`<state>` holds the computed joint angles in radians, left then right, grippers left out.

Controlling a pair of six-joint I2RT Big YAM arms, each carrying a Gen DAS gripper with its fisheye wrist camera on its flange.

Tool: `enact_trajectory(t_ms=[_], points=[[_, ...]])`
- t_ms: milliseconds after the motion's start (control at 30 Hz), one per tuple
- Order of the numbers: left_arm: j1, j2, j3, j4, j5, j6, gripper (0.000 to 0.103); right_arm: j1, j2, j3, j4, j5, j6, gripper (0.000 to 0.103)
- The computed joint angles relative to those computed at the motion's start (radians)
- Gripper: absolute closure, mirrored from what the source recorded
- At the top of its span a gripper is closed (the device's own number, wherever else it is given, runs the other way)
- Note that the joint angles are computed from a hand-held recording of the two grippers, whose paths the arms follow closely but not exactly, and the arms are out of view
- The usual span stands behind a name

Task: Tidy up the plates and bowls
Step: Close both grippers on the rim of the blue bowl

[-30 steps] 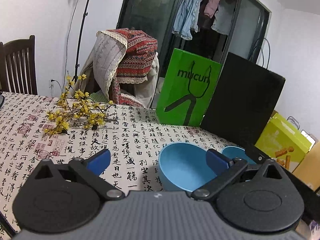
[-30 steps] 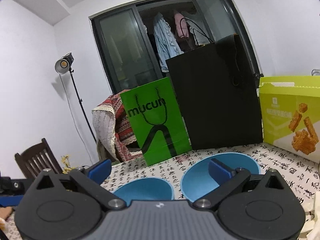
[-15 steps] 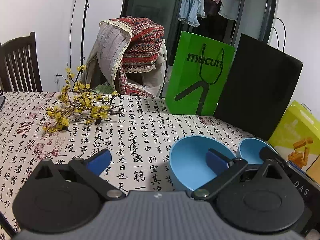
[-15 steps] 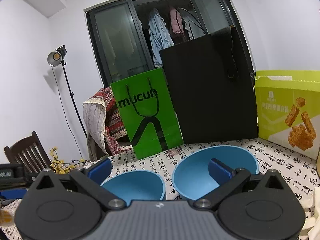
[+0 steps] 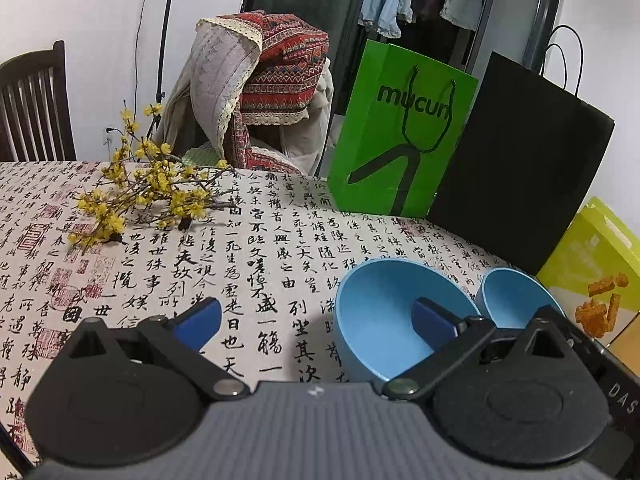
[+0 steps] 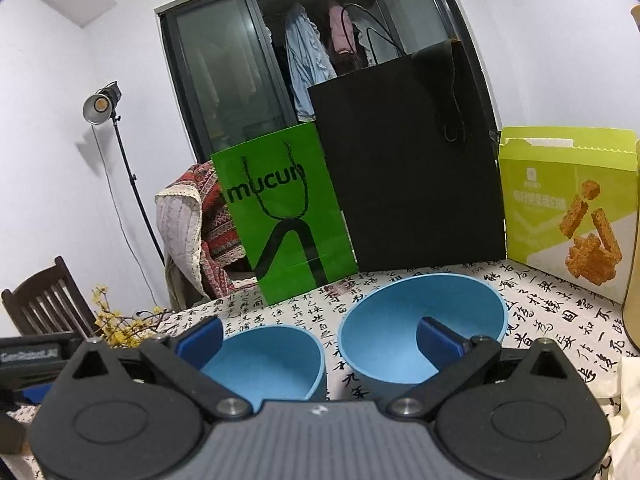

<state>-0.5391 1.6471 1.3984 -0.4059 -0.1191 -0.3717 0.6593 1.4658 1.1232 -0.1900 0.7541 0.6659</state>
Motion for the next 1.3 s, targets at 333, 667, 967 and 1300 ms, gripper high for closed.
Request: enact_trajectory(t_ms=[333,667,967,1300], points=[[-0.002,0.04,0.054,-0.017,0.014,0.017,0.0,-0.019,-0.01,0.002,-0.056,-0.043,0.09,0.034],[0.003,0.12,0.129,-0.066,0.017,0.002,0.0,-0.055,0.05,0.088,-0.204,-0.199,0.221,0.068],[-0.019,0.199,0.192,-0.103,-0.015,0.003,0.014,-0.091,0.145,0.192,-0.332,-0.292,0.263,0.068],[-0.038,0.26,0.247,-0.118,-0.008,0.046,0.06,-0.102,0.195,0.229,-0.346,-0.293,0.258,0.079]])
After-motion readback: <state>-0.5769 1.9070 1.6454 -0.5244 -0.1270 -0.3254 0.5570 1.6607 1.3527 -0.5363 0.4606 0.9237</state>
